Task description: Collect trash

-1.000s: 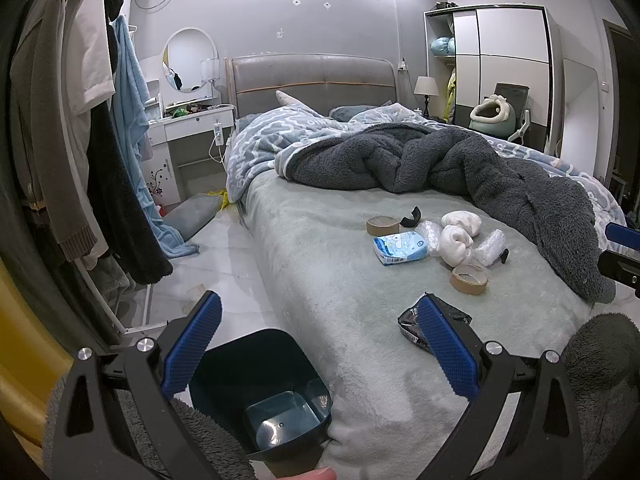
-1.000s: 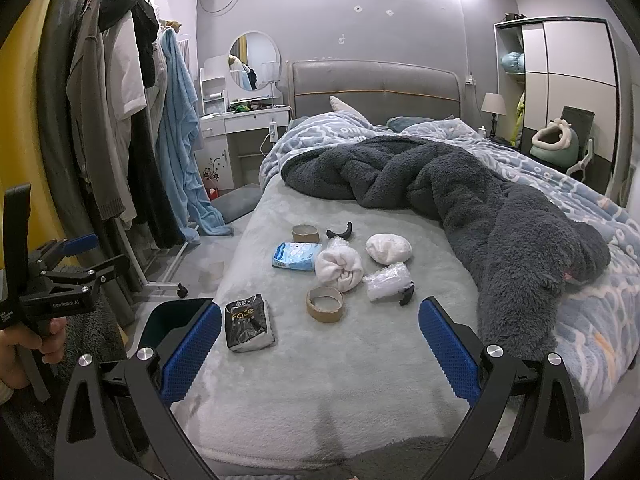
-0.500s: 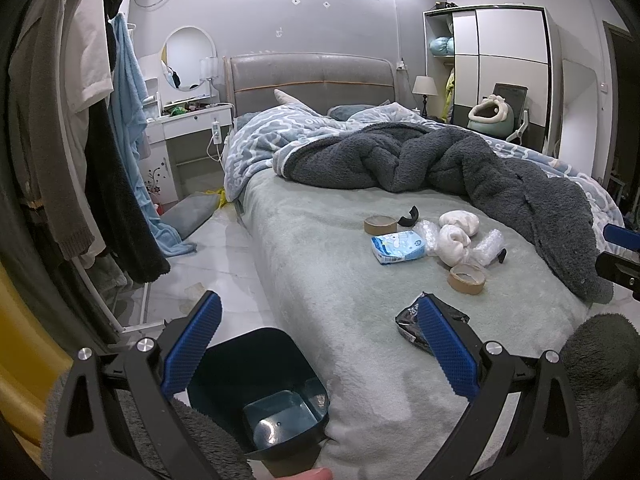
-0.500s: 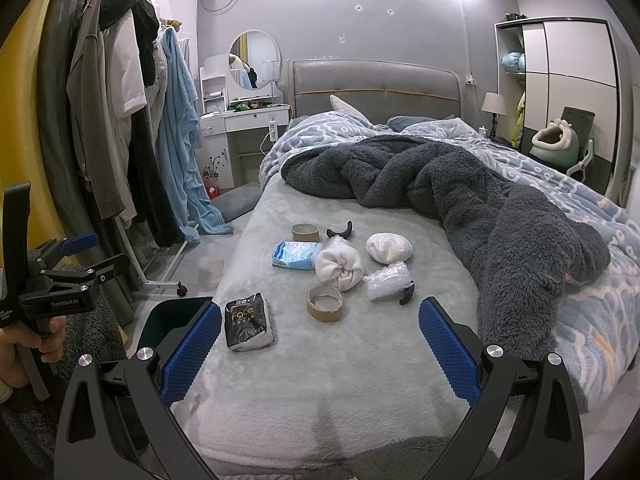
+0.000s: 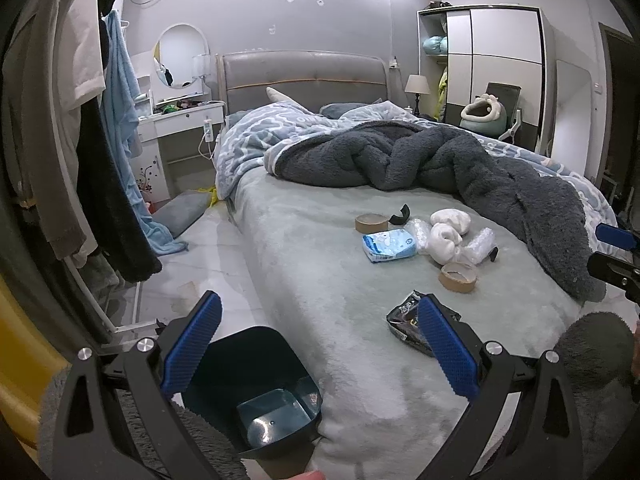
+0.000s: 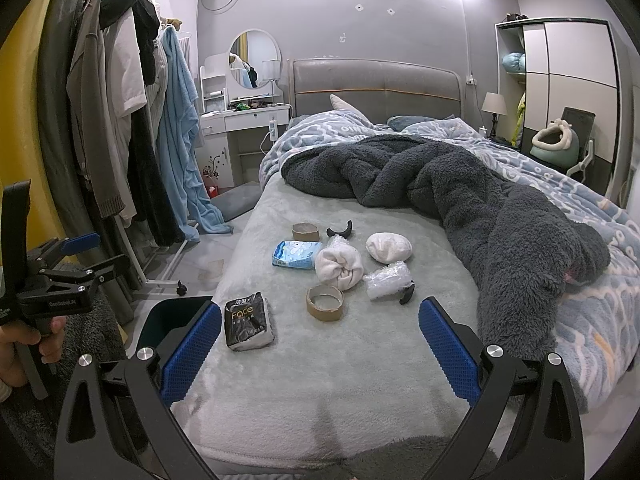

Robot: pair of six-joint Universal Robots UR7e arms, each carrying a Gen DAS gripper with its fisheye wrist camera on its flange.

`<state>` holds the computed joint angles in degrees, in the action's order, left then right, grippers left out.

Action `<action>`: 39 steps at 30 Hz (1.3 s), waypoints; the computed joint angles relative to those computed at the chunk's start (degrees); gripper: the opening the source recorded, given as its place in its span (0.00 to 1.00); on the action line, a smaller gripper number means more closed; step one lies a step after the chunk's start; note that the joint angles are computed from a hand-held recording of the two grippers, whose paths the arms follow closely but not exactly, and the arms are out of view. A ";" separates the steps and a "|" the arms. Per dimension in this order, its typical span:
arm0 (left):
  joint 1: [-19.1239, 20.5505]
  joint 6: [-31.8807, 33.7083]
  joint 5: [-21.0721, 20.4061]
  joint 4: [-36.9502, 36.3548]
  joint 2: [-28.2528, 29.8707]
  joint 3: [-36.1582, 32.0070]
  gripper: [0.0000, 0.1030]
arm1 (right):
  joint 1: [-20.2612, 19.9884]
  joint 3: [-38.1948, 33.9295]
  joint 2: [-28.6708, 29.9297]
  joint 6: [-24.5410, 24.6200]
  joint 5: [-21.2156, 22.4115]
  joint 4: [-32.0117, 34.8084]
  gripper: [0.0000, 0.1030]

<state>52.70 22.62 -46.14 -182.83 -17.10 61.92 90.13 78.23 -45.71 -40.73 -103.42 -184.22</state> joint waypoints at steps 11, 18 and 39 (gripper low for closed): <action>-0.17 -0.20 -2.26 2.01 -0.92 0.94 0.97 | 0.10 -0.10 0.07 -0.16 -0.47 0.27 0.97; 0.20 -1.09 -5.32 4.03 -2.44 1.75 0.97 | 0.21 -2.14 1.51 -1.85 -3.05 2.28 0.97; 2.64 4.18 -18.02 27.70 2.90 -11.85 0.72 | -2.52 -18.84 8.64 -0.74 -0.34 24.10 0.85</action>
<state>55.34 26.80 -64.16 -155.13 -14.20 50.07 87.62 59.39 -37.07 -41.47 -103.76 -160.12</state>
